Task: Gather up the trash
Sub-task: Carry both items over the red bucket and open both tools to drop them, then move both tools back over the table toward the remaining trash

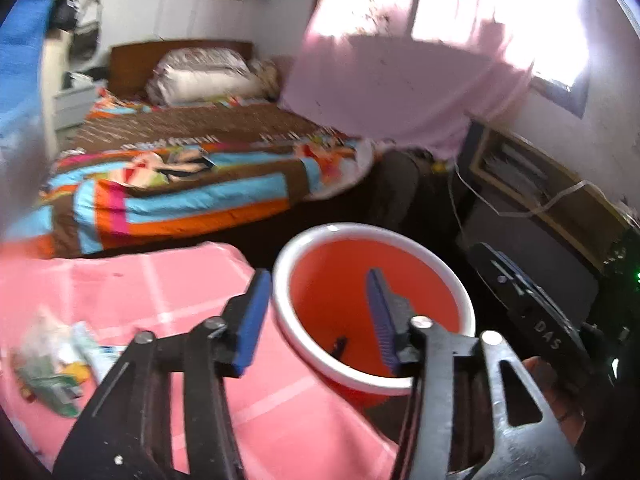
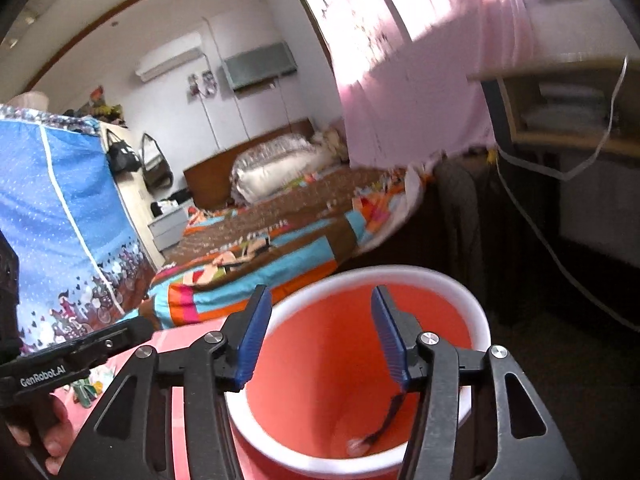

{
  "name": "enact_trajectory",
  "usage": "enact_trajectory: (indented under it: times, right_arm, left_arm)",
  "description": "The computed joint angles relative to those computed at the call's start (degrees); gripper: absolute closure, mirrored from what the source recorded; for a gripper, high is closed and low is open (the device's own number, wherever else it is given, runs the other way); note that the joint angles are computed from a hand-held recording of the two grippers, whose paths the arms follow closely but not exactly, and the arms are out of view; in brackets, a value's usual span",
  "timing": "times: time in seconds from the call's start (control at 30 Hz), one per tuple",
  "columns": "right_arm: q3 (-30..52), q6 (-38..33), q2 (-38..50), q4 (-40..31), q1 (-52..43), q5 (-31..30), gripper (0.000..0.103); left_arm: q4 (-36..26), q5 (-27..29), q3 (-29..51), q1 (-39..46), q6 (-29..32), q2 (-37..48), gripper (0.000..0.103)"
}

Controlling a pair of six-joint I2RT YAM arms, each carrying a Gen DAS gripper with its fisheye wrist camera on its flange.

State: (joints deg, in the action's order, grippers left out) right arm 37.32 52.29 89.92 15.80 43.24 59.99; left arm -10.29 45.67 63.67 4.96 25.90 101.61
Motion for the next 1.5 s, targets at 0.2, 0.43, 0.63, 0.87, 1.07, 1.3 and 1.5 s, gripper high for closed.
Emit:
enact_trajectory:
  times: [0.2,0.43,0.63,0.87,1.07,1.3,1.5]
  right_arm:
    - [1.56,-14.14,3.44,14.8,5.78,9.02,0.018]
    - [4.8,-41.07,13.63,46.6,11.41,14.24,0.0]
    - [10.41,-54.9,21.06,59.99,13.91,11.31,0.0]
    - [18.41,-60.89,27.68,61.09,15.5,6.44,0.0]
    - [23.99,-63.46,32.81,60.54,17.08,3.85,0.0]
    - [27.71,-61.31,35.84,54.72,17.67,1.54,0.0]
    - [30.69,-59.16,37.74,48.23,17.4,1.11,0.0]
  left_arm:
    - [14.25,2.16,-7.53,8.87,-7.47,-5.4,0.007]
    - [35.55,4.87,-15.61,20.51,-17.35,-6.81,0.0]
    - [46.37,8.29,-18.53,29.34,-18.98,-5.2,0.0]
    - [55.25,10.62,-19.06,36.62,-20.58,-1.58,0.0]
    - [58.1,13.21,-16.45,42.7,-19.27,3.27,0.0]
    - [56.82,13.79,-15.64,45.22,-15.49,6.36,0.0]
    - [46.36,12.84,-13.17,43.93,-8.08,7.63,0.0]
